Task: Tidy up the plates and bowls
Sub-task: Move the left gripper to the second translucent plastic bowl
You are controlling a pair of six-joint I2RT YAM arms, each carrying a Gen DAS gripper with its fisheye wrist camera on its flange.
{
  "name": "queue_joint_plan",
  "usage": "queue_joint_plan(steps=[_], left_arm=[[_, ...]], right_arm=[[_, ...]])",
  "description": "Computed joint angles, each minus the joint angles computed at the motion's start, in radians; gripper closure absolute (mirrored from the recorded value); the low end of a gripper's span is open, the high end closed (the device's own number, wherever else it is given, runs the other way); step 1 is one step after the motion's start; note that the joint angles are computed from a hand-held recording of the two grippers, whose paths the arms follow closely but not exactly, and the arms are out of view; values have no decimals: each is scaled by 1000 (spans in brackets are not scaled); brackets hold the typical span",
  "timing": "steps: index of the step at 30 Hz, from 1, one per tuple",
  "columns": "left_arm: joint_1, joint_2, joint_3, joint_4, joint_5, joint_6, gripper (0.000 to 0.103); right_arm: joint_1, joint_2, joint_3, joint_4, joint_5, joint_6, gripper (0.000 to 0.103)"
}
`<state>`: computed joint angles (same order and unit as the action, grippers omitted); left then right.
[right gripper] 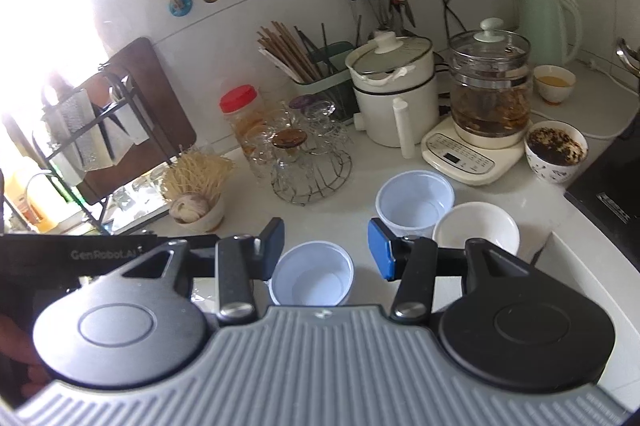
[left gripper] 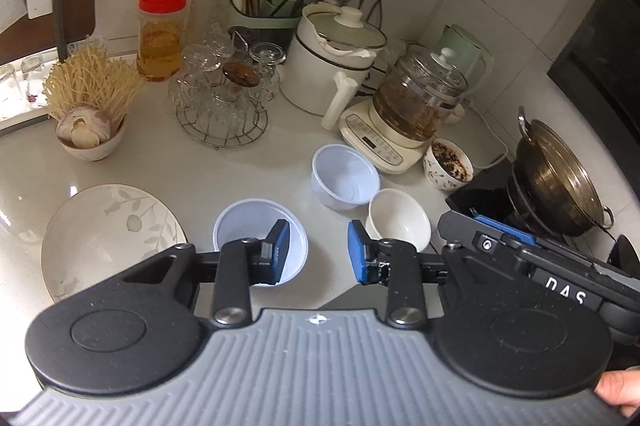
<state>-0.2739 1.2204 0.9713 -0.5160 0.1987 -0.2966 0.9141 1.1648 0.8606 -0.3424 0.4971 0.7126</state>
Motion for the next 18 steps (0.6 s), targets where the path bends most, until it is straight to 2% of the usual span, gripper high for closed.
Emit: queue_joint_plan(steps=[10,18], left_arm=[[35,74,-11,28,93,76,66],[45,175,43,34,140,121,66]], right_arm=[[62,7,14,-96,96,125,53],[11,58,27,-105,69,193,53]])
